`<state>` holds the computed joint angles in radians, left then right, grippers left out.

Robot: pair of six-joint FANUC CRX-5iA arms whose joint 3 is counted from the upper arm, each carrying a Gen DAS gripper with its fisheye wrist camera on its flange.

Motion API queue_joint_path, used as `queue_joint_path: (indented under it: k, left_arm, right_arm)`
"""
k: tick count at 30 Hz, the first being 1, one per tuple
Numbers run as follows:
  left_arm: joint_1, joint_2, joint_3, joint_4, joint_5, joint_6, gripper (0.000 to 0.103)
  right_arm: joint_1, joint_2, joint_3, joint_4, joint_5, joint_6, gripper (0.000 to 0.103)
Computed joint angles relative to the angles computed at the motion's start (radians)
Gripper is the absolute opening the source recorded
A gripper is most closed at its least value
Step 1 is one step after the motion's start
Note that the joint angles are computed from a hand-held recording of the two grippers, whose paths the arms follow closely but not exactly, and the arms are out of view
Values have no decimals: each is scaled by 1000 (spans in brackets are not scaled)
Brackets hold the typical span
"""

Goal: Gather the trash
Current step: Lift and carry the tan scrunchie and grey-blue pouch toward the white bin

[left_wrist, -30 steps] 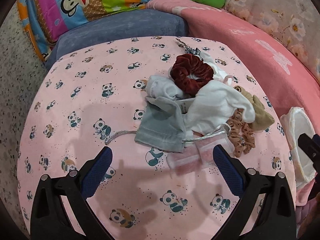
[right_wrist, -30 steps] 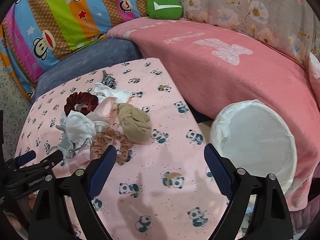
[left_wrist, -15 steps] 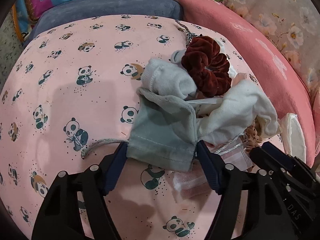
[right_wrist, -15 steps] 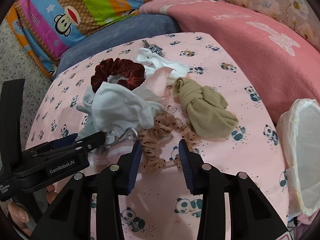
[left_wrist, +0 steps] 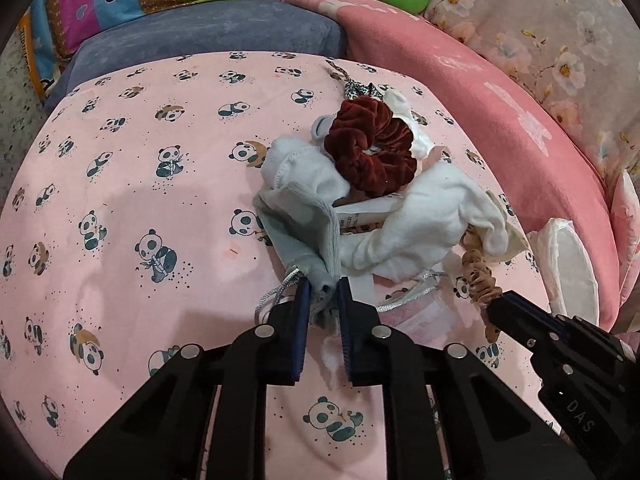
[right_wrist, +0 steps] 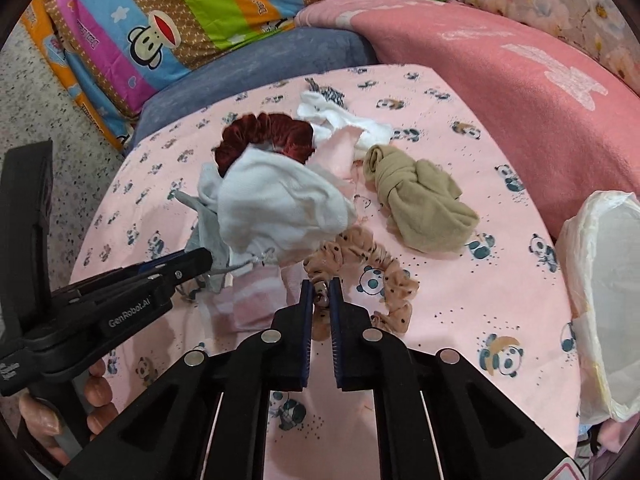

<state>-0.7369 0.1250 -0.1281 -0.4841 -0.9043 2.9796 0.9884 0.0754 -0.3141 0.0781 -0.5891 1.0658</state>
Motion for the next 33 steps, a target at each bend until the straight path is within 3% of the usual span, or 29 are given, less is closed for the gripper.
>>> queue_joint_path:
  k: [12, 16, 17, 20, 21, 31, 32, 33]
  left_arm:
    - [-104, -7, 102, -77, -99, 41, 7]
    - [-78, -15, 75, -29, -77, 49, 8]
    - [-69, -15, 66, -19, -79, 54, 14]
    - [-58, -12, 51, -14, -90, 88, 52]
    - [-54, -9, 48, -21, -94, 100, 58]
    - [41, 42, 26, 54, -11, -1, 58]
    - [45, 47, 26, 57, -8, -8, 57]
    - [46, 49, 24, 61, -1, -16, 49]
  right_arm:
    - [17, -184, -120, 87, 48, -99, 7]
    - [18, -227, -155, 129, 50, -147, 7]
    - [16, -231, -159, 135, 48, -152, 7]
    - [13, -240, -166, 143, 49, -165, 7]
    - [12, -239, -166, 145, 49, -169, 7]
    - [-6, -172, -116, 93, 46, -113, 7]
    - [-6, -166, -112, 92, 45, -112, 7]
    - [-6, -159, -108, 91, 44, -111, 7]
